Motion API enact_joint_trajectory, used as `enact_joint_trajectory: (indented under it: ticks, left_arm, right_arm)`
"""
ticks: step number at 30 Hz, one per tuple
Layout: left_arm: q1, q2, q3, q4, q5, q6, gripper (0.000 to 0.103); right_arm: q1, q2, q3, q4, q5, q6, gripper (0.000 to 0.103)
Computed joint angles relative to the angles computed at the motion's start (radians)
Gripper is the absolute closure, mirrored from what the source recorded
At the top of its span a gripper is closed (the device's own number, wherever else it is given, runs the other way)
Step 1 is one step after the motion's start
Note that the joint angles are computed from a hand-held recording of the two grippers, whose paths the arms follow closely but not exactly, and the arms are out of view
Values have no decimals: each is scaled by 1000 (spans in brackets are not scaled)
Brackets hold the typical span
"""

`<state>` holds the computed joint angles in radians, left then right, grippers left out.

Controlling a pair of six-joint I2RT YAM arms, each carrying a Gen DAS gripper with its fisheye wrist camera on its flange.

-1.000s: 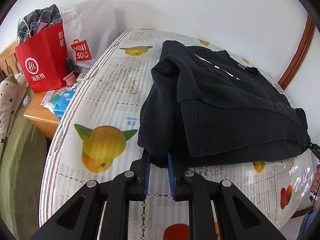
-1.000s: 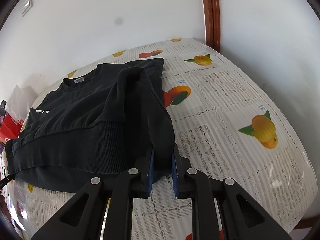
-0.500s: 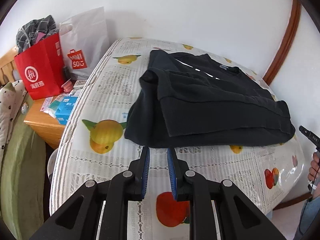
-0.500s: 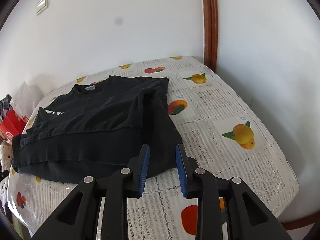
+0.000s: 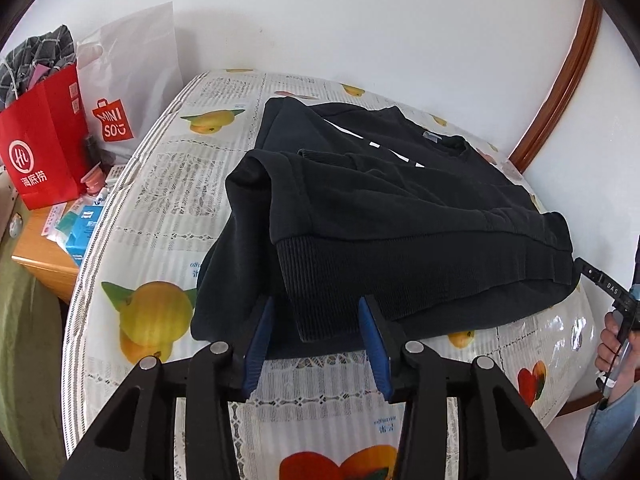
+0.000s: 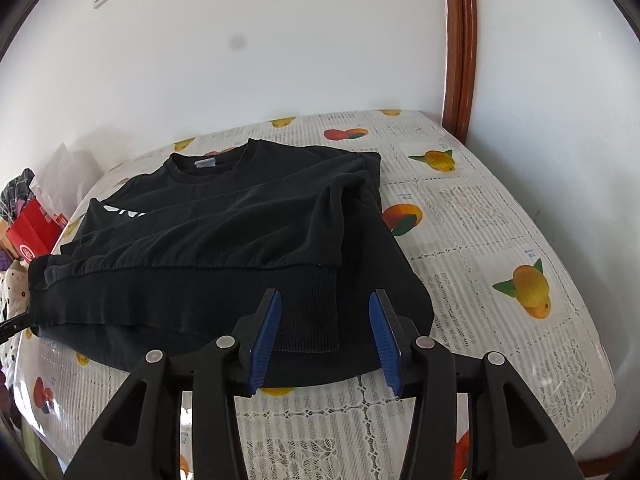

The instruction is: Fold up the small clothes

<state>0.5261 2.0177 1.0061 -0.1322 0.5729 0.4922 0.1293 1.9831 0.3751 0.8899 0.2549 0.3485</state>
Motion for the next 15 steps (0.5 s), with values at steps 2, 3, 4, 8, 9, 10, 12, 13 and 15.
enact_joint_trajectory:
  ticks: [2,3,4,8,9,10,12,13,15]
  left_arm:
    - [-4,28,32,-18,9,-5,60]
    - [-6,42,50,-30,13,-8,59]
    - [-11,63,77,-55,12,-10,59]
    - [-20,110,136,-103,29,-18,59]
    - [-23,114,139,-99,31,-22,59]
    - [-27,117,140,-94,26,-27,59]
    - [-37,114,134,-78,16,-35,63]
    - [-41,105,121,-67,16,-34,74]
    - [-50,78,102,-51,8,-30,86]
  right_arm:
    - [-17,25,24,0,-29,-3,57]
    - [-22,39,39,-4,-44,-4,57]
    - [-26,52,56,-13,-58,-6,57]
    - [-34,129,157,-63,-106,-6,57]
    - [-33,149,176,-64,-108,-3,57]
    - [-31,165,192,-62,-102,3,58]
    - [-21,195,206,-22,-71,3,67]
    - [-14,204,215,-20,-49,0,78]
    - [-16,196,200,7,-52,-9,83]
